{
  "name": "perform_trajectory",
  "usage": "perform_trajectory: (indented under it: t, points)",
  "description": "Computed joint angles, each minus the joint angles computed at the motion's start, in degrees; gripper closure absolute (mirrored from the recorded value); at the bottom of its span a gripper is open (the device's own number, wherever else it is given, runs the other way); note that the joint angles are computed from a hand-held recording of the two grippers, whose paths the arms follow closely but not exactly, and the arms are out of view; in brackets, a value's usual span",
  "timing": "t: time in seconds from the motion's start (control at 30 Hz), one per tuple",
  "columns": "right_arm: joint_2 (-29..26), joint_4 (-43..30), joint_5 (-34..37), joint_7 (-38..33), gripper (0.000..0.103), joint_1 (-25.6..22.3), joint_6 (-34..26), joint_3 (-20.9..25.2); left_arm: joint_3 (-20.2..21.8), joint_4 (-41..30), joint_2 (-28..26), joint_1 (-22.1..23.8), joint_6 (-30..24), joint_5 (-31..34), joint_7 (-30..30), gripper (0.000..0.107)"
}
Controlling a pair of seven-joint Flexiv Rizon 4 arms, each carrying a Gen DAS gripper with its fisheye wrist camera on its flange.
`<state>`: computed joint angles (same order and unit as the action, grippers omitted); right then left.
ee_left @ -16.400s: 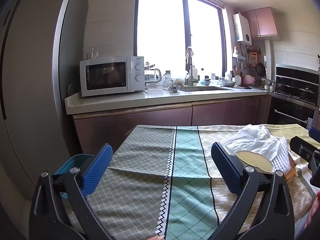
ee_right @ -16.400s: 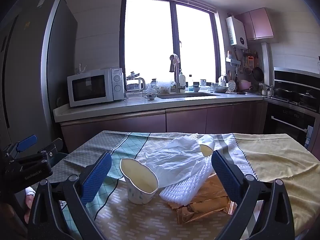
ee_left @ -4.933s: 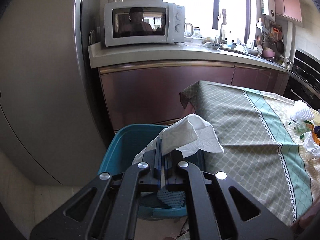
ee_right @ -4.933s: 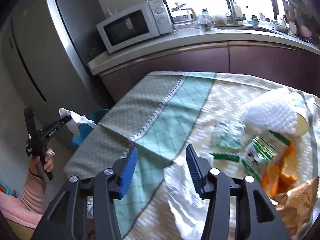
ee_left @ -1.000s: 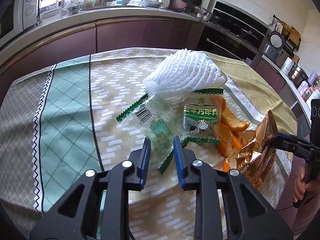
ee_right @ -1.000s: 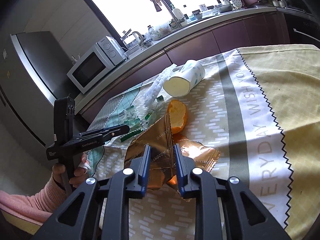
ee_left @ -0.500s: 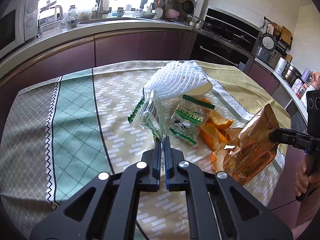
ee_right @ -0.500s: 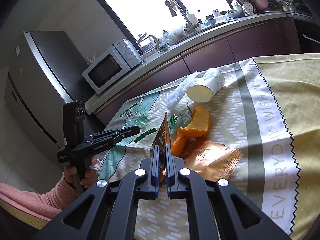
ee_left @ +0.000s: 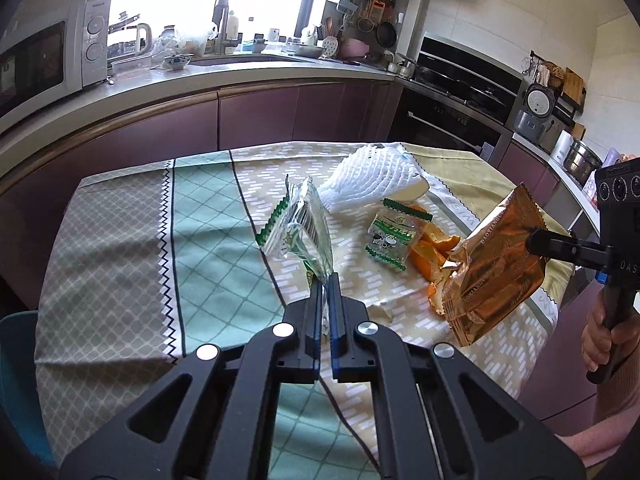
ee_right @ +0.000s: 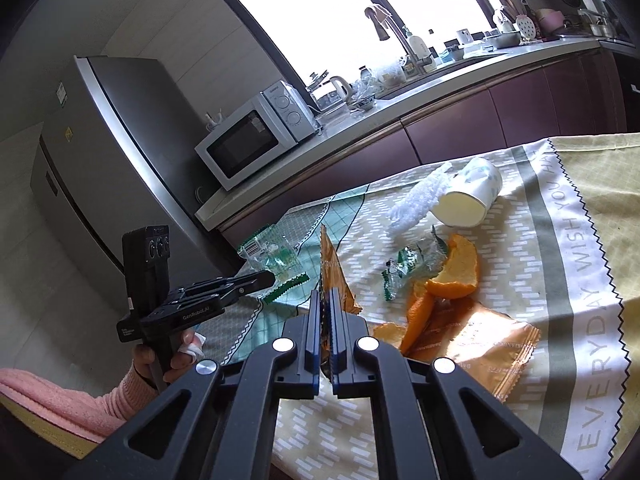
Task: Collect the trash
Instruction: 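Carry the wrapper and gold bag with both tools over the blue bin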
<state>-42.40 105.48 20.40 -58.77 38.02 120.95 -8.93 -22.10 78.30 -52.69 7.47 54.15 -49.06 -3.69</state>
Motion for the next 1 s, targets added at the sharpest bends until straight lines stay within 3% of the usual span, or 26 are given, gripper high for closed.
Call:
perform_trajectory:
  t: [0.3, 0.63, 0.83, 1.0]
  points:
    - [-3.07, -7.19, -7.47, 0.91, 0.100, -3.92, -1.27, 3.82, 0.30, 1.94, 1.87, 3.51, 0.28, -3.07, 2.41, 0.103]
    - [-9.08, -19.05, -22.12, 5.29, 0.100, -11.29, -5.10, 10.95, 1.96, 0.92, 2.17, 6.25, 2.10, -5.59, 2.40, 0.103]
    - [-14.73, -29.57, -34.69, 8.50, 0.100, -16.35, -10.62, 17.89, 2.37, -1.72, 0.90, 8.16, 3.94, -5.91, 0.62, 0.103]
    - [-21.14, -39.92, -45.69, 8.80, 0.100, -21.16, -17.24, 27.97, 2.56, -3.97, -0.24, 9.66, 5.63, -5.43, -1.25, 0.103]
